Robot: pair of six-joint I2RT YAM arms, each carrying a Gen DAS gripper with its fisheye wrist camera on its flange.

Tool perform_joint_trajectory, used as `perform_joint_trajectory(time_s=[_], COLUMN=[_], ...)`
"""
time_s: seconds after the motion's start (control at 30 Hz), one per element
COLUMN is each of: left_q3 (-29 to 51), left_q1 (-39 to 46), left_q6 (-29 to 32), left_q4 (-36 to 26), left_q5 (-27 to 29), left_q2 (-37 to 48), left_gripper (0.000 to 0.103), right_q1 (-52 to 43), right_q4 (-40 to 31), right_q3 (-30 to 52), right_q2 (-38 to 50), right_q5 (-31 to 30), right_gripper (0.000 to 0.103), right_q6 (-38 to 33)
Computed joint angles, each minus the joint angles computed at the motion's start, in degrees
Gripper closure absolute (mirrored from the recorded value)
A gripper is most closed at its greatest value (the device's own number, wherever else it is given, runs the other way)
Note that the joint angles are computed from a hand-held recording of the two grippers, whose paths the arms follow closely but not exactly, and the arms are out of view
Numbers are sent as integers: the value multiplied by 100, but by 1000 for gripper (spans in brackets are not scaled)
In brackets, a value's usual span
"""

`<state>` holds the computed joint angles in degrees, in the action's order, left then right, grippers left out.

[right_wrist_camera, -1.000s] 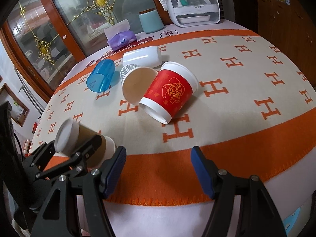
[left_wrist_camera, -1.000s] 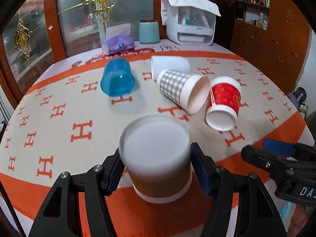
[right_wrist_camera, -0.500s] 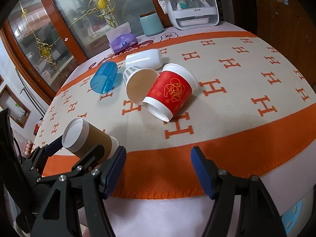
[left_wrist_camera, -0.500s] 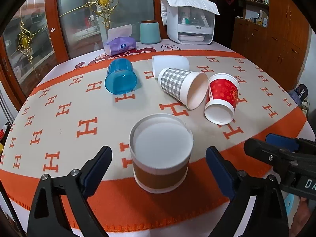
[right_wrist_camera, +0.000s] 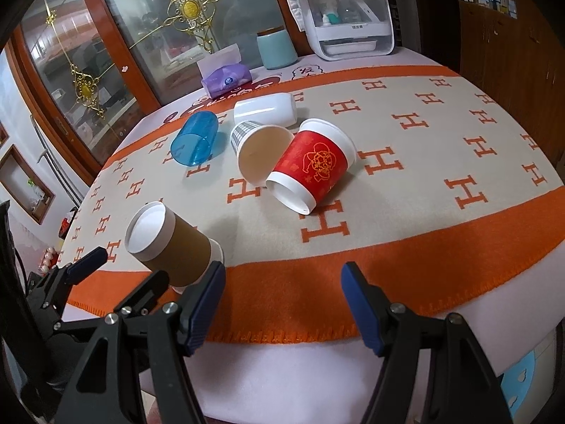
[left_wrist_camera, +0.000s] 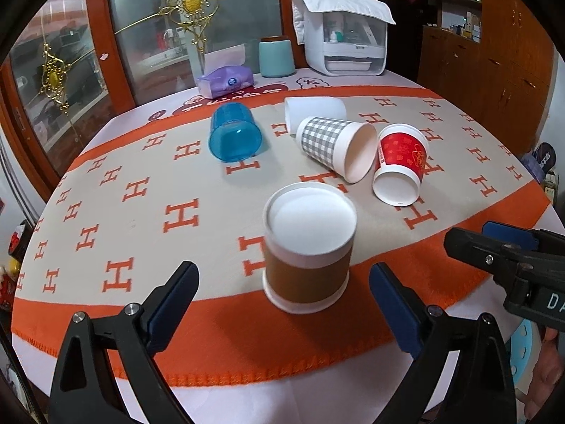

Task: Flip cup upside down

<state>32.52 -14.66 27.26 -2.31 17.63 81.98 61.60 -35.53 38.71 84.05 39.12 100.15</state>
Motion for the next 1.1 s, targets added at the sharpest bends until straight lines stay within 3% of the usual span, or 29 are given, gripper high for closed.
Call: perform_joint_trajectory(time_s=[0.3, 0.6, 0.93, 1.1], left_q3=[273, 791, 1168, 1428], left_q1=[311, 447, 408, 513], left_q6=[5, -359, -725, -891], left_q4=[-715, -1574, -2059, -2320], left_q5=[32, -141, -377, -124], left_q2=[-458, -1011, -1522, -1538], left_gripper=[3, 1, 1, 1], right_q1=[134, 280, 537, 580], right_q4=[-680, -1442, -2415, -2645], right_q3=[545, 1127, 1934, 2137], right_q2=[150, -78, -201, -199], right_q5=[282, 704, 1241, 1413], right_gripper=[35, 35, 35, 35], right_q6=[-138, -373, -358, -343])
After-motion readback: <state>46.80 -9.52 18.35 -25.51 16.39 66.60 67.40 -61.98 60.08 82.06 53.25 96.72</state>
